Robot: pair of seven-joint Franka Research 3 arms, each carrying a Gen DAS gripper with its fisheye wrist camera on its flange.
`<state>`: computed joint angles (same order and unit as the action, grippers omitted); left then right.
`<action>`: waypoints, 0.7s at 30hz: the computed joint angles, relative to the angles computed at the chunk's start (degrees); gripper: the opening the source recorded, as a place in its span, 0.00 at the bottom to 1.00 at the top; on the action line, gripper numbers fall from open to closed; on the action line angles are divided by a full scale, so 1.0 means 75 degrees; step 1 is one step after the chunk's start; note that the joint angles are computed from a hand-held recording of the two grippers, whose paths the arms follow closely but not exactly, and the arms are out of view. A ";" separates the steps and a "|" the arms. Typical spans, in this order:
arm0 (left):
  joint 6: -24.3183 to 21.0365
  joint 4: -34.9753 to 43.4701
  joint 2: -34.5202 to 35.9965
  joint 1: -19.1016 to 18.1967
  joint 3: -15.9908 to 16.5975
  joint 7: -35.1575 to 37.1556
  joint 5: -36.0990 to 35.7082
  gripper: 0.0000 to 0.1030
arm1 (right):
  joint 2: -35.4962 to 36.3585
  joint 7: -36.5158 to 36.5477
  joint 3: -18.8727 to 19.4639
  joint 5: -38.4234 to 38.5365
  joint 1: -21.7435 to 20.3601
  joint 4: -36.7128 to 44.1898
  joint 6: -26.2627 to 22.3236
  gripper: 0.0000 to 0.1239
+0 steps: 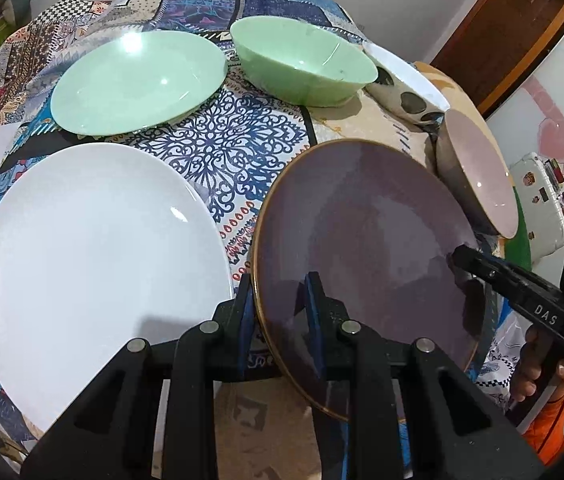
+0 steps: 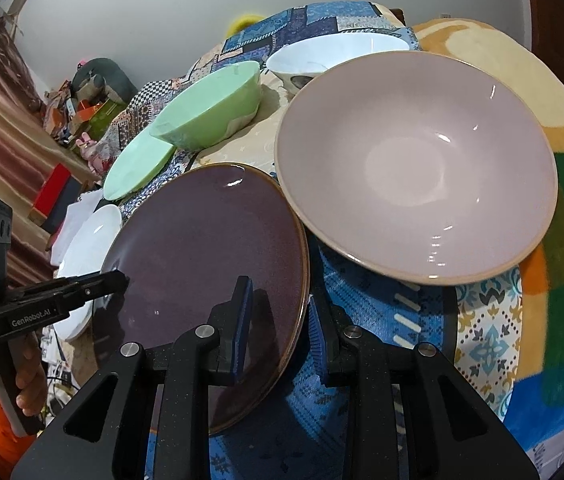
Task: Organize plates and bowls
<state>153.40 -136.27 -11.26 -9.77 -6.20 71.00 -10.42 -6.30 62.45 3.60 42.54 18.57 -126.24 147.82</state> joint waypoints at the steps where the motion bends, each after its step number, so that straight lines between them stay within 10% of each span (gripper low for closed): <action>1: 0.0000 0.0010 0.0022 0.0009 -0.0014 -0.0018 0.0038 0.23 | -0.0016 0.0015 0.0012 -0.0065 -0.0001 -0.0024 0.0040 0.19; 21: 0.0139 -0.0469 -0.0717 0.0048 -0.0161 -0.0850 0.0976 0.33 | -0.0536 0.0372 0.0026 -0.0940 0.0076 -0.0267 0.0276 0.31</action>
